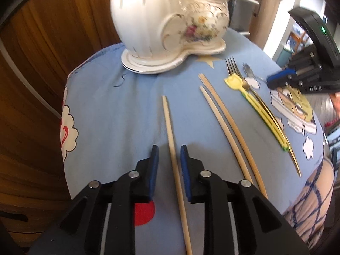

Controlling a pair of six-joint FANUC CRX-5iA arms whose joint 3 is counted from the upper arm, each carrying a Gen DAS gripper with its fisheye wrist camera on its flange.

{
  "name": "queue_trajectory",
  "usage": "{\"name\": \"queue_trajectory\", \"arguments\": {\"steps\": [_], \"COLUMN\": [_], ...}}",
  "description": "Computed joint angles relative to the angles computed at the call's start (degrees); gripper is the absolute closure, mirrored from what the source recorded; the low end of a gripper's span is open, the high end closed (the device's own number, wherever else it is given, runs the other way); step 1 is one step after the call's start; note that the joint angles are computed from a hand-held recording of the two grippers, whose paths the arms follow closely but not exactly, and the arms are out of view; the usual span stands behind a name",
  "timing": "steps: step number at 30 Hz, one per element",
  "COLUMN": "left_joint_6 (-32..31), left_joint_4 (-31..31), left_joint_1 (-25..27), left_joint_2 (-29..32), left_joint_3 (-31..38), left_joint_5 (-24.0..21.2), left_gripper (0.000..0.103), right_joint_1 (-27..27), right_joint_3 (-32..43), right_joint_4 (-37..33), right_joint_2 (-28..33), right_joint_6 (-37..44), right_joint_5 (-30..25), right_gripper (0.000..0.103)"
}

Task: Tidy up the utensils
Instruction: 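Grasp the silver flower-topped spoon with the right tool while the left tool grasps a chopstick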

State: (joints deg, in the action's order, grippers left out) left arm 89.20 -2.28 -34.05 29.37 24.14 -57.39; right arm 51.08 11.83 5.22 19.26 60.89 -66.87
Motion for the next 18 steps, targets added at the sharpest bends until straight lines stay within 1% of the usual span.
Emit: {"name": "queue_trajectory", "arguments": {"steps": [4,6,8,9,10,11,14,16,18], "left_joint_6": [-1.18,-1.55,-1.91,-1.69,-1.30,-0.82,0.49,1.35,2.29], "left_joint_4": [-0.17,0.12,0.03,-0.52,-1.07,-1.79,-3.40,-3.98,-3.80], "left_joint_1": [-0.31,-0.32,-0.41,-0.61,-0.80,-1.06,-1.56,-1.72,-1.46], "left_joint_2": [1.94,3.50,4.49,4.90,5.04,5.18,3.86,2.26,-0.22], "left_joint_3": [3.72,6.61,8.46,9.42,9.80,10.28,8.38,5.91,2.40], "left_joint_5": [-5.29,-8.38,-10.21,-11.06,-11.35,-11.60,-9.28,-6.37,-2.03], "left_gripper": [0.077,0.077,0.078,0.083,0.092,0.097,0.098,0.098,0.098], "right_joint_1": [-0.48,-0.31,0.27,0.47,0.85,1.13,1.64,1.88,2.23], "right_joint_3": [2.63,2.95,2.39,2.54,2.07,1.33,-0.85,-2.69,-5.02], "right_joint_4": [-1.14,-0.86,0.08,0.67,1.33,1.81,2.94,3.90,5.47], "right_joint_2": [1.53,1.84,1.68,1.89,1.75,1.38,0.19,-0.99,-2.53], "right_joint_6": [1.94,2.36,2.49,2.44,1.92,1.31,-0.38,-1.51,-3.19], "right_joint_5": [-2.45,-2.73,-2.22,-2.04,-1.57,-0.78,1.81,3.49,5.87], "right_gripper": [0.096,0.096,0.097,0.098,0.098,0.099,0.099,0.099,0.099]}}
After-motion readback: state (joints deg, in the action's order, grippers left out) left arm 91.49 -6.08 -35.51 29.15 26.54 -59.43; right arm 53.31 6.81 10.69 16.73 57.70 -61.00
